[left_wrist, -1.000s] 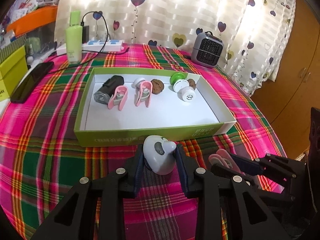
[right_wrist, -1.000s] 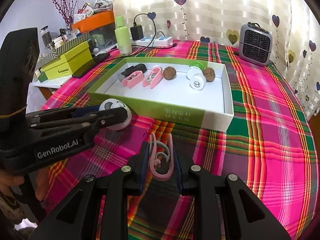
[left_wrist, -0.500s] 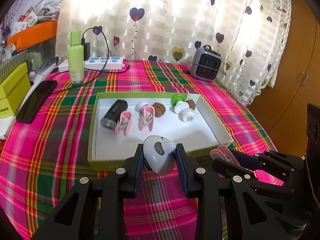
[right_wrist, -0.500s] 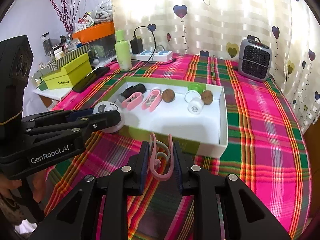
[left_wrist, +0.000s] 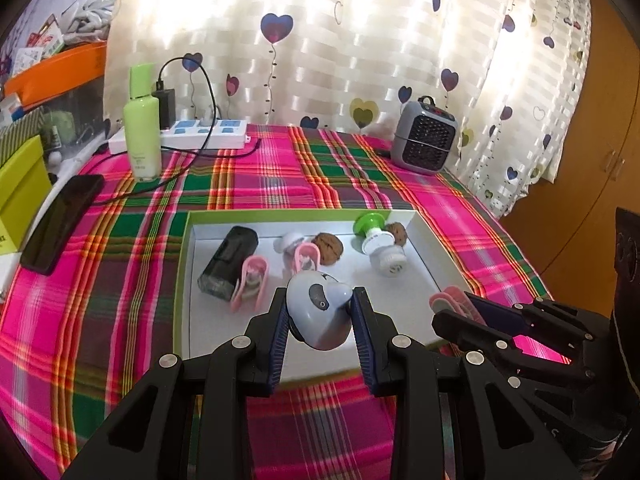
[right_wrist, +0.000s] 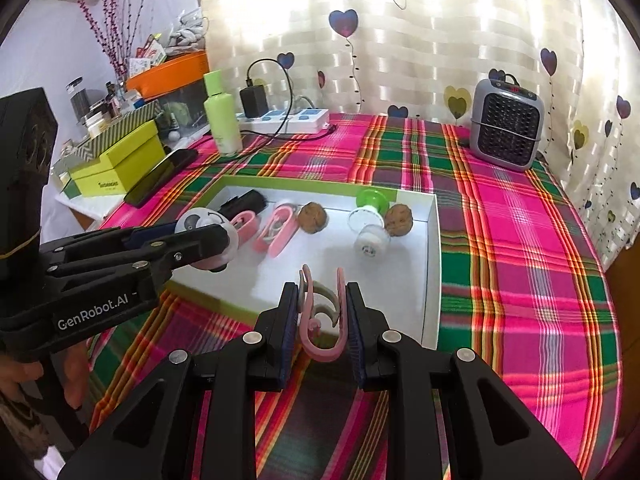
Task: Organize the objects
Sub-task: 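Carry the pink clip and white round device over the white box, then open right gripper releasing pink clip in box while left gripper releases white device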
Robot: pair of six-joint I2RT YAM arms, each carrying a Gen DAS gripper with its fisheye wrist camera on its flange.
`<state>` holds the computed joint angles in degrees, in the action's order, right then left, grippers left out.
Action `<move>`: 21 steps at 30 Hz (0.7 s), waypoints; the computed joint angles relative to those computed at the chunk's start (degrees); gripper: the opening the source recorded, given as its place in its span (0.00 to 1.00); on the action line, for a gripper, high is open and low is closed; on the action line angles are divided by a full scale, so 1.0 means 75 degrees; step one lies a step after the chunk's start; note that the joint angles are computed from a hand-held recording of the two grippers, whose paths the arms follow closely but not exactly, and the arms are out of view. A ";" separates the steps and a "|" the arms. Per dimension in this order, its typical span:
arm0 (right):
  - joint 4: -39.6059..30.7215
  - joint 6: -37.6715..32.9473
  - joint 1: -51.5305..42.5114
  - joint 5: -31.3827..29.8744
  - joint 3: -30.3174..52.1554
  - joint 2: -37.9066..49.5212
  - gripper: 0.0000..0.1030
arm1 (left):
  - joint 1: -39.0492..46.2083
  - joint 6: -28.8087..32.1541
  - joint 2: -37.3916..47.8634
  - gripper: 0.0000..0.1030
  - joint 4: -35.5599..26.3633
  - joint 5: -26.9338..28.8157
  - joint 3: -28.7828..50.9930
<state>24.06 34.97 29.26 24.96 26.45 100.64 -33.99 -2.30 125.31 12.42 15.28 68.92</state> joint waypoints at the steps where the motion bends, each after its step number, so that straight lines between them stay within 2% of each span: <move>1: 0.0067 -0.0059 -0.0112 -0.0082 0.0034 0.0057 0.23 | 0.0008 0.0025 0.0112 0.28 -0.0143 0.0045 0.0188; 8: 0.0186 -0.0484 -0.0719 -0.0575 0.0503 0.0623 0.23 | 0.0051 -0.0085 0.0775 0.28 -0.0702 0.0120 0.1145; 21: 0.0079 -0.0930 -0.1265 -0.1209 0.1287 0.1551 0.23 | 0.0005 0.0051 0.1522 0.28 -0.1222 -0.0027 0.2041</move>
<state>24.65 28.00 19.78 15.89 36.11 112.27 -33.96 -1.92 136.72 3.25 15.07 84.23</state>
